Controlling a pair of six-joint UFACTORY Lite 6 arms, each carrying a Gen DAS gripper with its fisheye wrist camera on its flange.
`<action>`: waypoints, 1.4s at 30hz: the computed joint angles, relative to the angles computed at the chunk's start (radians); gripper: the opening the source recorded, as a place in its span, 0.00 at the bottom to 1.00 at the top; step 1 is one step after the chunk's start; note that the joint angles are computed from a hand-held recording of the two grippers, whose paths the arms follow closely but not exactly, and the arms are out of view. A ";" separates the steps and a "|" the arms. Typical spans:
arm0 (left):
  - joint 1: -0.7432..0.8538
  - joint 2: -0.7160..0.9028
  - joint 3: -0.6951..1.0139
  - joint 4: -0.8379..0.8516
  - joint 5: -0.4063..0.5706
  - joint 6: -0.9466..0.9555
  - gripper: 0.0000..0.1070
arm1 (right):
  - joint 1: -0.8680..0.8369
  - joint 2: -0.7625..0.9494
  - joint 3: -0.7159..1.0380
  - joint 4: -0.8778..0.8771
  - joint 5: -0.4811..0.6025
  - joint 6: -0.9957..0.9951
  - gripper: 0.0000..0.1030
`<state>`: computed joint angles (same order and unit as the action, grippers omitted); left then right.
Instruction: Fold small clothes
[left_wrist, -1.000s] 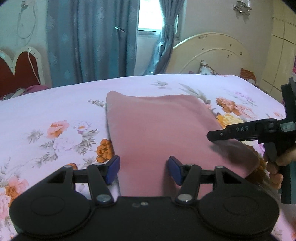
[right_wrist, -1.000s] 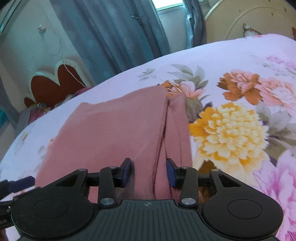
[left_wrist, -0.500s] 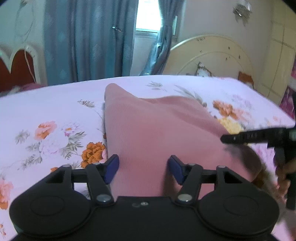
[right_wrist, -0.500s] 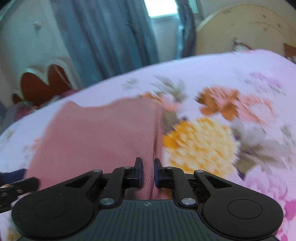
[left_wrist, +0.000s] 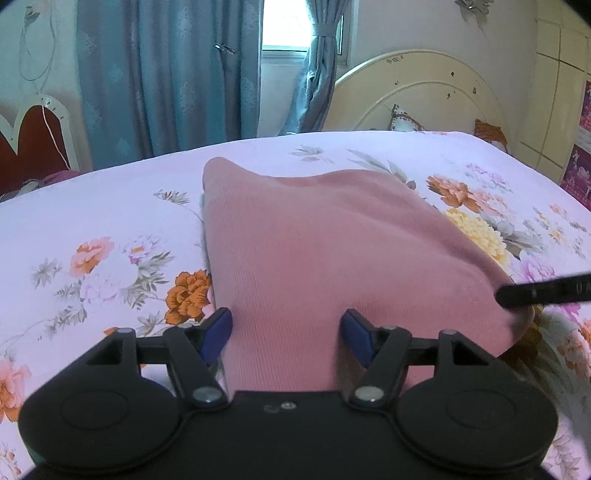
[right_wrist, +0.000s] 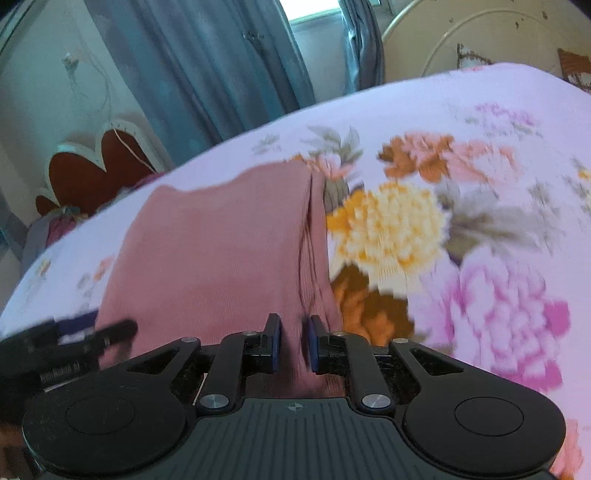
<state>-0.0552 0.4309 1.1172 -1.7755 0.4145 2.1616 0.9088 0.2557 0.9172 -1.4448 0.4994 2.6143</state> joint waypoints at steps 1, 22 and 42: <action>0.001 0.000 0.000 0.004 0.001 -0.003 0.61 | 0.007 0.001 -0.002 0.002 0.005 0.000 0.14; 0.035 0.075 0.252 0.333 0.068 -0.437 0.61 | -0.052 0.010 0.131 0.132 0.142 -0.351 0.53; -0.034 0.653 1.006 0.718 0.033 -0.956 0.50 | -0.350 0.476 0.532 0.039 -0.049 -0.389 0.06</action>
